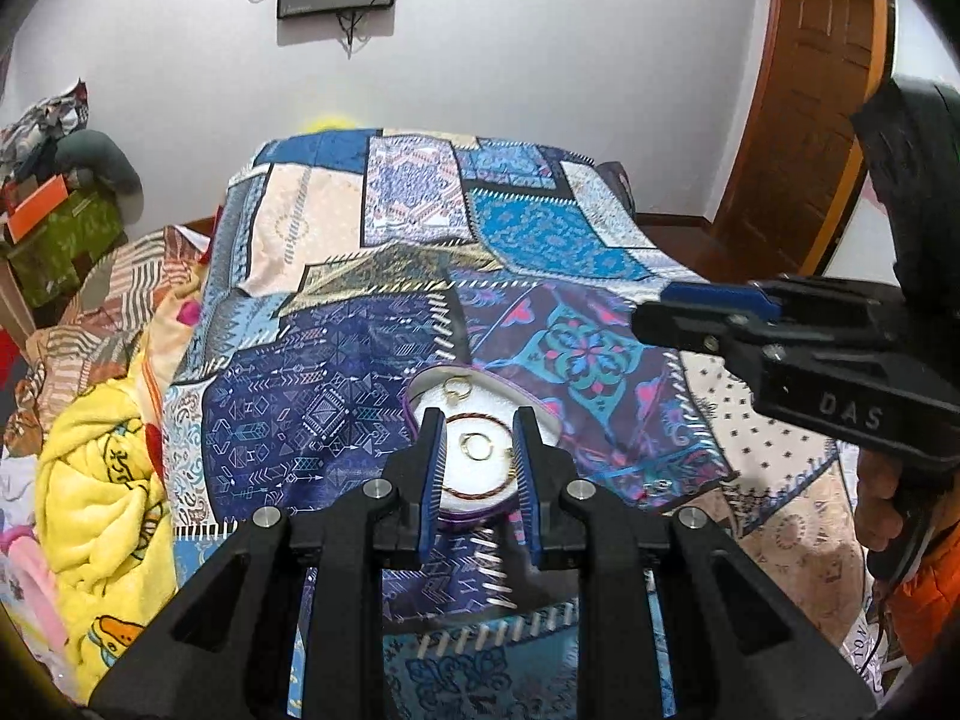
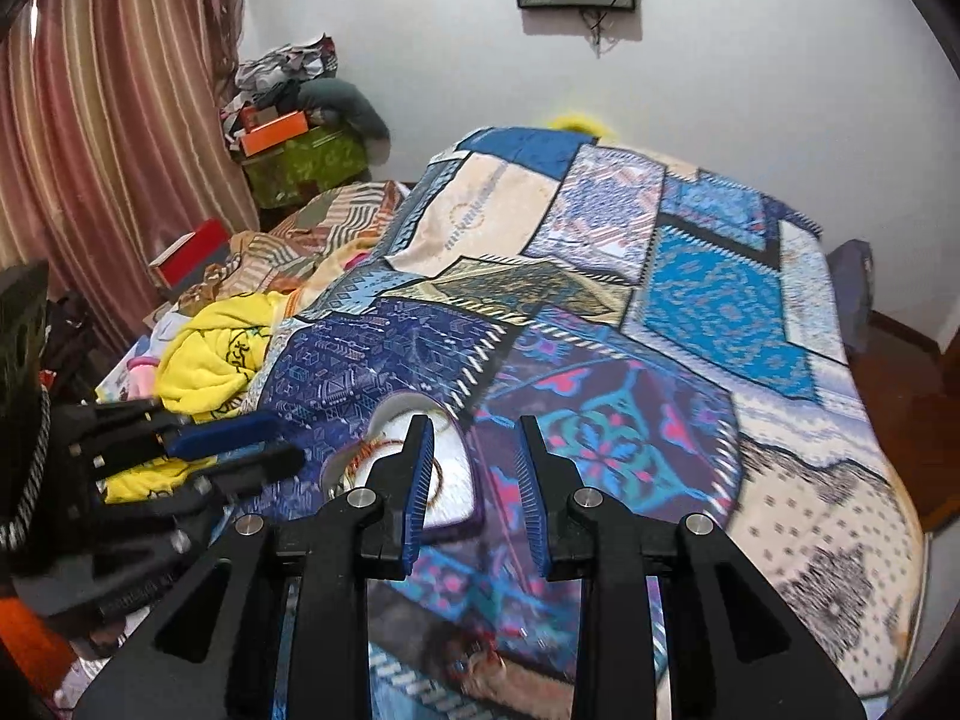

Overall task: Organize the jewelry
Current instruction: 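Withdraw both tools and move the left tool to the silver pendant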

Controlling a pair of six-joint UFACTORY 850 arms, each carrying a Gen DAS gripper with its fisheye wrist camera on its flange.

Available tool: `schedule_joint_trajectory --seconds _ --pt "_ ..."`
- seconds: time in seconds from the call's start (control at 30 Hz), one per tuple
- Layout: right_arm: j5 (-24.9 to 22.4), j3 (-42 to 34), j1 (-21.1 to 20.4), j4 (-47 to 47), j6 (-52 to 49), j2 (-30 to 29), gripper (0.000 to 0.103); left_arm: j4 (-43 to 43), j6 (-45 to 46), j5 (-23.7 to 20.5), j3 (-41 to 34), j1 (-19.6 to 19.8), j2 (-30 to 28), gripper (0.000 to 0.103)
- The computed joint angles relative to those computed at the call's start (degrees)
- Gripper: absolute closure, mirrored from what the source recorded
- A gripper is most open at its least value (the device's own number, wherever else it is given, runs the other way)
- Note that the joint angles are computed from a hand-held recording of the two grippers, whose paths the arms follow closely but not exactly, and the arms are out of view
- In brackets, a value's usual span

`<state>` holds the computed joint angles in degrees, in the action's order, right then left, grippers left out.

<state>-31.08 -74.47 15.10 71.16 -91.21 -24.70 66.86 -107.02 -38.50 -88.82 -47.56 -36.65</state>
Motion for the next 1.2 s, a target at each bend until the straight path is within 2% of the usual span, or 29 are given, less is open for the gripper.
schedule_joint_trajectory --seconds 0.23,0.57,1.03,1.2 --pt "1.39 4.84 -2.72 1.27 -1.48 3.69 0.078 -1.90 1.96 -0.49 -2.22 -1.98 -0.61 0.080" --pt "3.15 9.60 -6.07 -0.67 -0.24 5.98 0.078 -12.32 10.87 3.22 -7.29 -2.84 -5.38 0.080" --pt "2.98 11.32 -9.77 -5.67 5.88 4.26 0.078 -33.48 30.28 11.30 -15.96 -2.47 -14.31 0.080" --pt "2.19 10.66 -10.44 -7.41 7.84 2.91 0.078 -36.68 33.31 10.61 -18.43 -2.27 -16.62 0.080"
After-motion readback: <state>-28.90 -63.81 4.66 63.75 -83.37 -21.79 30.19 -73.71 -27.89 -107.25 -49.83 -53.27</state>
